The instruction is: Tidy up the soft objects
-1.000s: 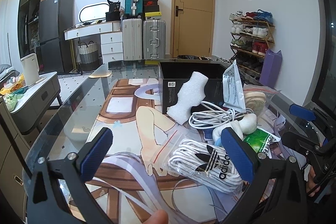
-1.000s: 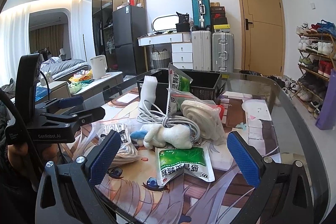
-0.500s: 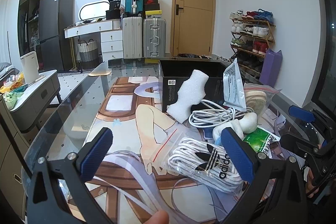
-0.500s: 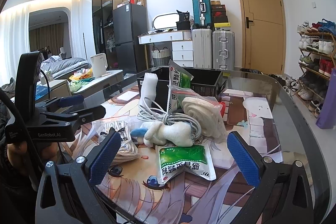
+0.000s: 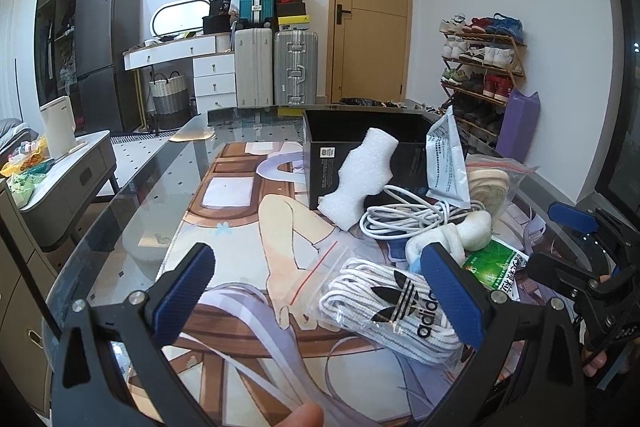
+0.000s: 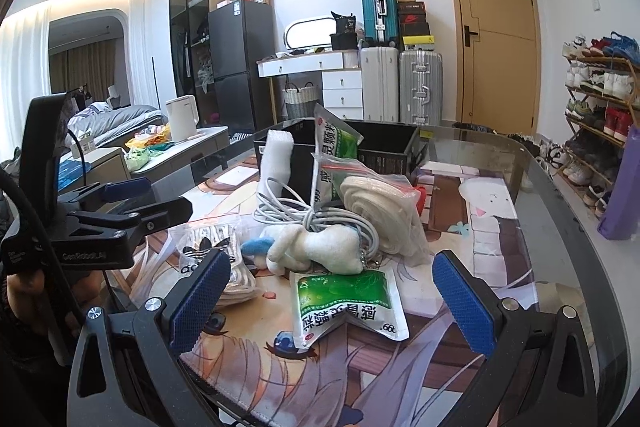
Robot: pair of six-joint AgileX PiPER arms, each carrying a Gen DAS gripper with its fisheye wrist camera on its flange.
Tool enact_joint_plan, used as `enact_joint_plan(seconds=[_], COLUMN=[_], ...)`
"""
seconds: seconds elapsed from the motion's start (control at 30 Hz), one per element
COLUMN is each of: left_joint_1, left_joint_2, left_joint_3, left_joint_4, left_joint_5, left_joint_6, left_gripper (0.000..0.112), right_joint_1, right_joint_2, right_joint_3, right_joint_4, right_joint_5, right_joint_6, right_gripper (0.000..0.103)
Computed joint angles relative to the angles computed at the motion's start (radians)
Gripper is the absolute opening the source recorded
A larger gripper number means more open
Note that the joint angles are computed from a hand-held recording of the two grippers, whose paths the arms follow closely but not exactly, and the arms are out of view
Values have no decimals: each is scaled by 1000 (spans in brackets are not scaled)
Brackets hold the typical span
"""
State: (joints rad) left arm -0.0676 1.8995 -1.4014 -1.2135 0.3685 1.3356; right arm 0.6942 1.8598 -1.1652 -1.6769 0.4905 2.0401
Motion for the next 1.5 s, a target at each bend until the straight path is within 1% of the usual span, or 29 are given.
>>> enact_joint_plan(seconds=[0.07, 0.4, 0.57, 0.83, 0.97, 1.2, 1.5], left_joint_1=[0, -6, -9, -20, -41, -45, -33], left_joint_2=[-5, 5, 13, 17, 13, 19, 18], left_joint_3=[6, -20, -32, -38, -27, -40, -44], left_joint_4=[-11, 66, 100, 162, 206, 252, 250], left_joint_5=[4, 24, 40, 59, 47, 95, 141], left_joint_6=[17, -38, -55, -82, -80, -101, -97], left_gripper=[103, 103, 103, 103, 103, 103, 103], right_joint_1=[-6, -16, -18, -34, -47, -76, -90], right_joint_2=[3, 41, 60, 74, 82, 97, 164], right_joint_3=[-10, -104, -142, -169, -175, -188, -278], right_joint_4=[28, 287, 364, 452, 503, 649, 858], right_joint_5=[-1, 38, 51, 31, 20, -28, 7], right_joint_6=[-28, -300, -390, -473, -517, -656, -876], right_gripper=[103, 103, 103, 103, 103, 103, 103])
